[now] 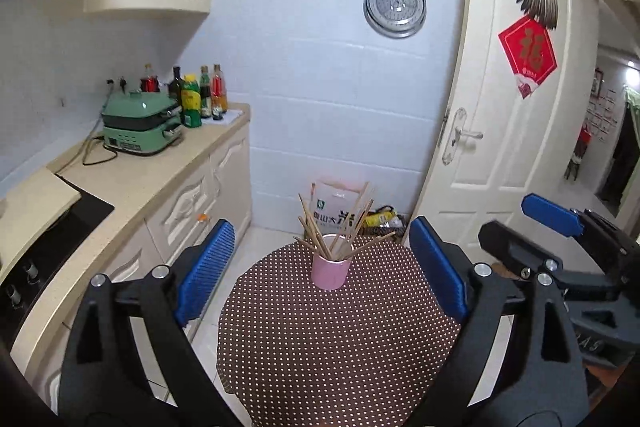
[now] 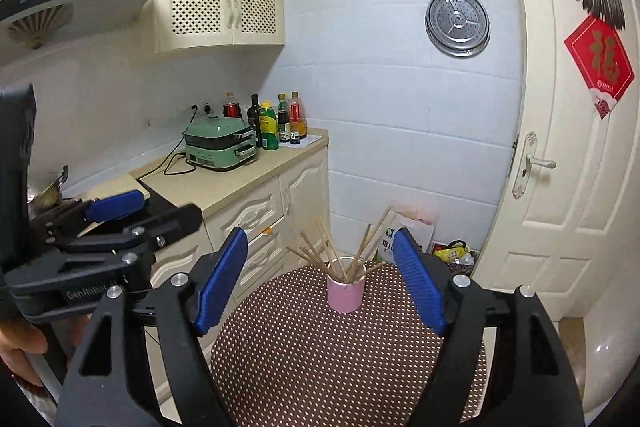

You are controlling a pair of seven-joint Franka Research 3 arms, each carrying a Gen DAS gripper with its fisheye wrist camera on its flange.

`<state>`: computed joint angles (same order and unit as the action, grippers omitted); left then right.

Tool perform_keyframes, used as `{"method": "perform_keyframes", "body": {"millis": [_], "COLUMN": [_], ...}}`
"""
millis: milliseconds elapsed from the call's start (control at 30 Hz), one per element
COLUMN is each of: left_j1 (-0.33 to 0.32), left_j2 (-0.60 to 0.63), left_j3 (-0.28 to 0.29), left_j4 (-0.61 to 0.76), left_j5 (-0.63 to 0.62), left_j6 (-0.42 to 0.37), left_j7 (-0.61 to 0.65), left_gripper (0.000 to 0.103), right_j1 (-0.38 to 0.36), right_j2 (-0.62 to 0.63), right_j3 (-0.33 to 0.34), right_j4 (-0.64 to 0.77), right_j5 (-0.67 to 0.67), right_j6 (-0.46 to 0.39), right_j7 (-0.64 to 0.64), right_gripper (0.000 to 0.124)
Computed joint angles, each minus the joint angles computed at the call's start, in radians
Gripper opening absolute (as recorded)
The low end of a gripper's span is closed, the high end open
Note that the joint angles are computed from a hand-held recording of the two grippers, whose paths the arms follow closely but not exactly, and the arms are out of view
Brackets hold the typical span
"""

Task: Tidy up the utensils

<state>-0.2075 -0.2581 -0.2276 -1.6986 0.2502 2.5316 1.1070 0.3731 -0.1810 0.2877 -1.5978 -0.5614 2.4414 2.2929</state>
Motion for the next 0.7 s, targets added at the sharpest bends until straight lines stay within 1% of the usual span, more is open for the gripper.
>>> {"method": "perform_keyframes", "body": {"millis": [100, 300, 500, 700], "left_j1": [0.004, 0.022, 0.029, 0.034], "left_j2": [-0.049, -0.162, -0.231, -0.273], "left_j3": [-0.019, -0.072, -0.101, -0.121], "left_j4": [-0.034, -0.114, -0.144, -0.155], "left_j5": [0.026, 0.120, 0.171, 0.205], "left_j6": [-0.006, -0.011, -0.023, -0.039], "left_j7": [-0.044, -0.153, -0.207, -0.233], "left_gripper": [0.089, 0.092, 0.092, 0.092], "right_j1": [-0.004, -0.058, -0.119, -0.180], "right_j2": [-0.068, -0.183, -0.278, -0.336], "right_j3": [0.002, 0.048, 0.095, 0.128], "right_j4": [-0.060, -0.153, -0.215, -0.249], "right_j5": [0.018, 0.040, 0.084, 0.129], "right_j6": [0.020, 0.052, 0.080, 0.121], "right_j7": [0.010, 0.014, -0.010, -0.040], "right_gripper": [0.075, 0.082, 0.084, 0.087]}}
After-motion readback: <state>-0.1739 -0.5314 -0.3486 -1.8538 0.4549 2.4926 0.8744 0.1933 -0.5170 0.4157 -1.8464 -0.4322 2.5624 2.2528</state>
